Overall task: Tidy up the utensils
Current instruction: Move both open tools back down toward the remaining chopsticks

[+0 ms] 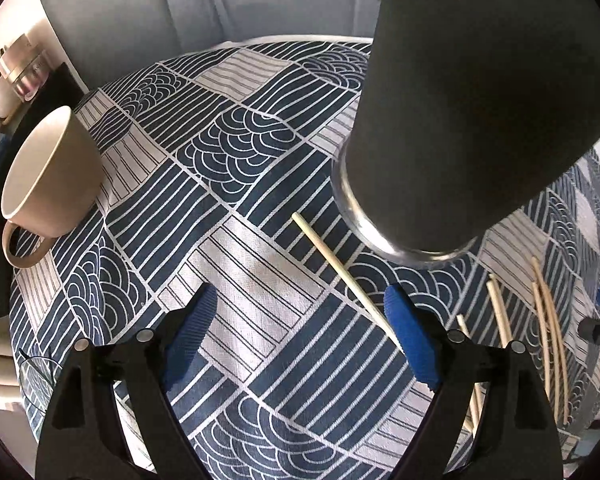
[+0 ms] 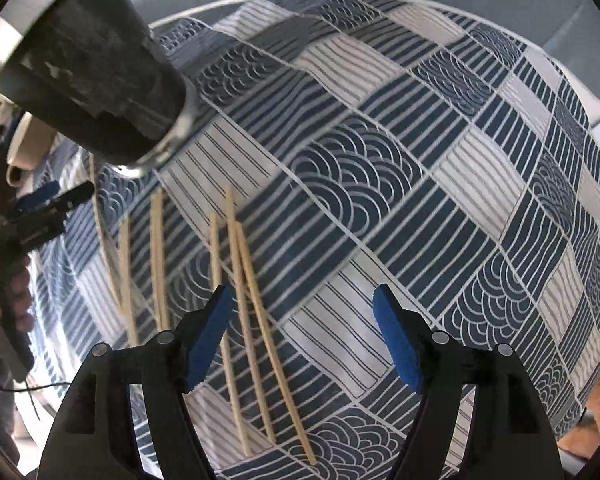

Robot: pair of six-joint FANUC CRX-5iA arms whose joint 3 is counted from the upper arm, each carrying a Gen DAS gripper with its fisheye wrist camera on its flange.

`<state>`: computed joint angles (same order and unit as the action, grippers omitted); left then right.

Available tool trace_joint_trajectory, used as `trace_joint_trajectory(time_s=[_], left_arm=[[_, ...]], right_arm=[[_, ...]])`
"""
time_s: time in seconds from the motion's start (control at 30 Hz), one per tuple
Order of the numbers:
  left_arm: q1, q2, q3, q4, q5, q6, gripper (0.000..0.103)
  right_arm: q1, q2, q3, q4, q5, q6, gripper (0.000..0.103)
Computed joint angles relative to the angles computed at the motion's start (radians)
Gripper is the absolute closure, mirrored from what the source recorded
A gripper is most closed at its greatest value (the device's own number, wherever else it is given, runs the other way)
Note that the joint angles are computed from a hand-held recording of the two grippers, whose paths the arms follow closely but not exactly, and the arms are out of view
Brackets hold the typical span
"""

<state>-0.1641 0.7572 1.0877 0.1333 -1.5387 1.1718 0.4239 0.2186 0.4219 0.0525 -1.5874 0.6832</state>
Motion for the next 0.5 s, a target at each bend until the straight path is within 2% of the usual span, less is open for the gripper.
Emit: trace_joint_trajectory(time_s=[0.13,0.3,0.5], left_arm=[[-0.011,0.053,0.09,-0.028,-0.048,0.035,0.019],[-0.023,0.073,0.126,-0.053,-0.064,0.054,0.016],[-0.031,0.123,0.225,-0.099,-0.127,0.114,0.005]], right_arm=[[0.002,-0.004,-0.027,-0.003,-0.001,-0.002,0.035],[0.003,-0.005,-0.049,0.0,0.001,-0.004,0.035],[0.007,0.001,-0.068,0.003,0.016,0.019,0.032]])
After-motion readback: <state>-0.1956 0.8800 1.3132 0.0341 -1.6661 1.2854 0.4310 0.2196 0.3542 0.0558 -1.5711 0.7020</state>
